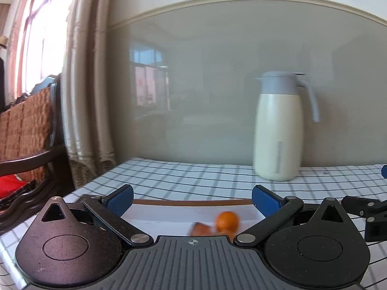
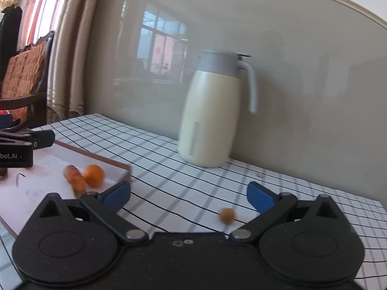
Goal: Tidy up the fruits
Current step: 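Move both tools back over the tablecloth toward the remaining fruit, then grasp the small yellow fruit with the left tool while the right tool grasps the dark chestnut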
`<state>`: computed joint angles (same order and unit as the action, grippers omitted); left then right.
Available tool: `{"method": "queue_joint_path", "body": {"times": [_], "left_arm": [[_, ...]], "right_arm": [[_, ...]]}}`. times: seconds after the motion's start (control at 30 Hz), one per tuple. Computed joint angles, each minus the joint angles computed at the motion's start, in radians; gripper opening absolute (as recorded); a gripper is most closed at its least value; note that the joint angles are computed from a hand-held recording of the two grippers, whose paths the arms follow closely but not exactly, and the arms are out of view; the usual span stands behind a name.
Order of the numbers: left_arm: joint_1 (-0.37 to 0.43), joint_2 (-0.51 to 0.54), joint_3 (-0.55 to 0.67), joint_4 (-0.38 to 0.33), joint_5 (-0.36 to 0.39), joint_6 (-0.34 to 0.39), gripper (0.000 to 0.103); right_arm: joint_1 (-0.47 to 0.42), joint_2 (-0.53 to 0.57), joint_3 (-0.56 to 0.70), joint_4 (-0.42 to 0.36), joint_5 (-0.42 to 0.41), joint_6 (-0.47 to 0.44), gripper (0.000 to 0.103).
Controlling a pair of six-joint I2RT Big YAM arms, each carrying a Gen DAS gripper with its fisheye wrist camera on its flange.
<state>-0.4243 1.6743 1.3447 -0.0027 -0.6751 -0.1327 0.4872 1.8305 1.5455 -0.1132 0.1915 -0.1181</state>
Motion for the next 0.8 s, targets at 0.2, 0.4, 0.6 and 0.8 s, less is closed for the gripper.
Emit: {"method": "queue_joint_path", "body": {"times": [0.2, 0.4, 0.6, 0.8], "left_arm": [[-0.051, 0.054, 0.067, -0.014, 0.039, 0.007, 0.103], [-0.094, 0.118, 0.157, -0.088, 0.086, 0.011, 0.103], [-0.124, 0.191, 0.261, -0.175, 0.121, 0.009, 0.103], [-0.135, 0.259, 0.353, -0.237, 0.15, 0.011, 0.103]], "right_arm": [[-0.044, -0.017, -0.026, -0.033, 0.025, 0.015, 0.097], [-0.086, 0.0, -0.017, -0.108, 0.079, 0.045, 0.094], [-0.116, 0.017, -0.018, -0.154, 0.12, 0.05, 0.087], [-0.142, 0.049, 0.022, -0.225, 0.105, 0.062, 0.061]]}}
